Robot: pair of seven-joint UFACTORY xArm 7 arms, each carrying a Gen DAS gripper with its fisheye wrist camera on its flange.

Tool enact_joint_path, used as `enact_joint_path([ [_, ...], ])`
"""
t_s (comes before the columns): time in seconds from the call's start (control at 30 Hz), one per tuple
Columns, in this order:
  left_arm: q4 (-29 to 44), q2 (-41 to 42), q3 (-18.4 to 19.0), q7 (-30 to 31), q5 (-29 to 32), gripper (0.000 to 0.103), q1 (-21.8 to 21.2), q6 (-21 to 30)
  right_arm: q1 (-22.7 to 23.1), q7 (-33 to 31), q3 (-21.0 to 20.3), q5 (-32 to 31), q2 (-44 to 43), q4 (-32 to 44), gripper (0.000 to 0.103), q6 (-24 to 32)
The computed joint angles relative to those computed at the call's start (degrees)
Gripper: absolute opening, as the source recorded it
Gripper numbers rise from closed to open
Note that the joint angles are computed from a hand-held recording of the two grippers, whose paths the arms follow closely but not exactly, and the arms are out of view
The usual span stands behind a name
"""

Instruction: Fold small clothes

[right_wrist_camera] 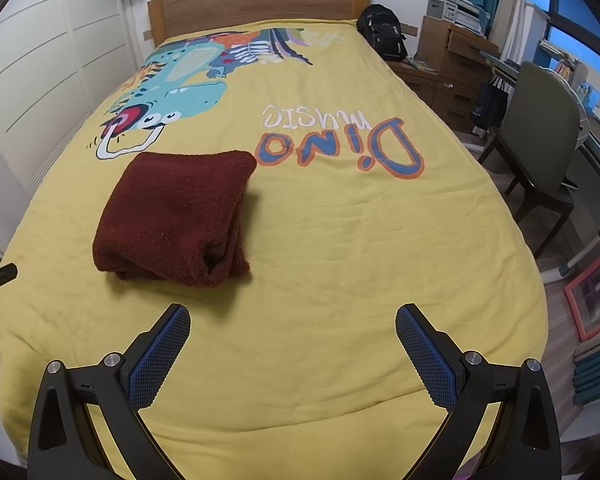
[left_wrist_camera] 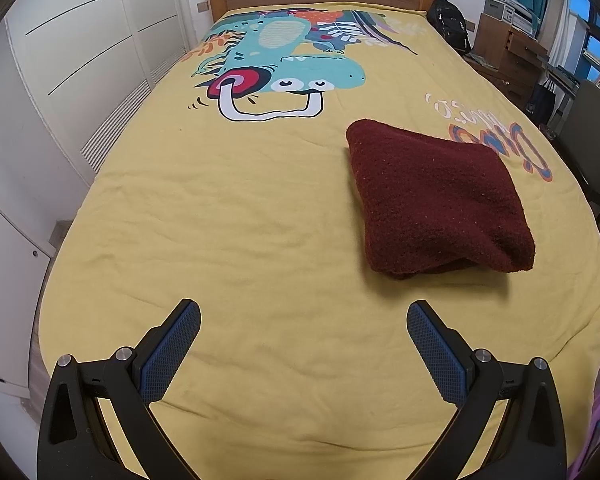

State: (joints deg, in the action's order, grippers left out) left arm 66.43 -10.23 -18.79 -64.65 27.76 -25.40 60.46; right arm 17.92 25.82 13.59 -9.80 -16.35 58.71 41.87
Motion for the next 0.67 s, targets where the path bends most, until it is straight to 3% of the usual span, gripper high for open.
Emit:
enact_joint_path([
  [0.67, -0.85, -1.01, -0.24, 0.31, -0.71, 0.102, 0.38, -0.88, 0.02, -0.91, -0.19, 0.19, 0.07, 0.01, 0.102, 0.6],
])
